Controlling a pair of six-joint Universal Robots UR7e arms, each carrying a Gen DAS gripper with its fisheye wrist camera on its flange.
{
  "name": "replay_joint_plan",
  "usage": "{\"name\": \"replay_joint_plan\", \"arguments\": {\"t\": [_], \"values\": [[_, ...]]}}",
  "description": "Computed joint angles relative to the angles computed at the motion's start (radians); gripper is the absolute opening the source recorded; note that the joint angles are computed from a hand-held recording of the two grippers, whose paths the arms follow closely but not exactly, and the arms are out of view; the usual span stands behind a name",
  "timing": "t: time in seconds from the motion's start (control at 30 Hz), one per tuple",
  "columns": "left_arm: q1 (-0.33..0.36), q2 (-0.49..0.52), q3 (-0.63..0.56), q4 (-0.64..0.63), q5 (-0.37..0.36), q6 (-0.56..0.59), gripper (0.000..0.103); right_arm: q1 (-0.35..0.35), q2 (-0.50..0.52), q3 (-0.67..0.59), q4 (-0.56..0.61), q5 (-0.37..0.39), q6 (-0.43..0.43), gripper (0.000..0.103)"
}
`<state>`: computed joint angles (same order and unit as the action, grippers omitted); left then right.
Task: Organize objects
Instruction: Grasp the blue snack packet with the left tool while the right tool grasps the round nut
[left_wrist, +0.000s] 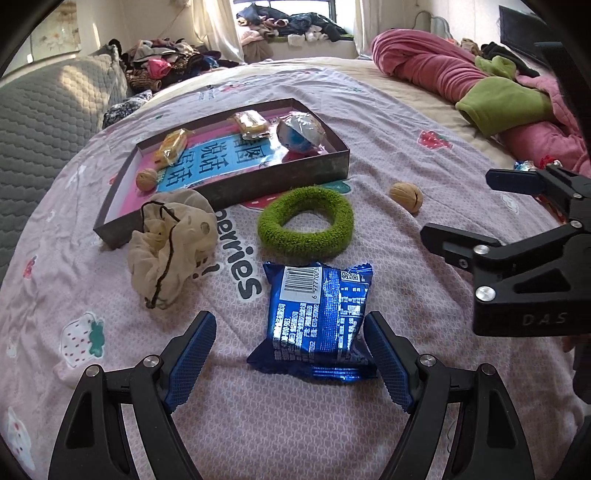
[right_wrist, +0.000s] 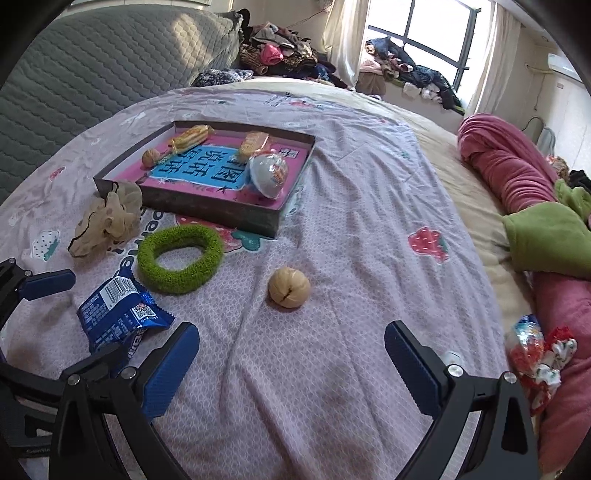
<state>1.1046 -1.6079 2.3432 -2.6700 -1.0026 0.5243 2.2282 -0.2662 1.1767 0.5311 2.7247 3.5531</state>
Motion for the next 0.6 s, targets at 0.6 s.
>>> {"name": "replay_joint_plan", "arguments": {"t": [0.6], "values": [[0.042, 0.088, -0.044, -0.031, -0.04, -0.009, 0.083, -0.093, -0.042, 0.031, -0.124, -0.077, -0.101, 0.094]]}}
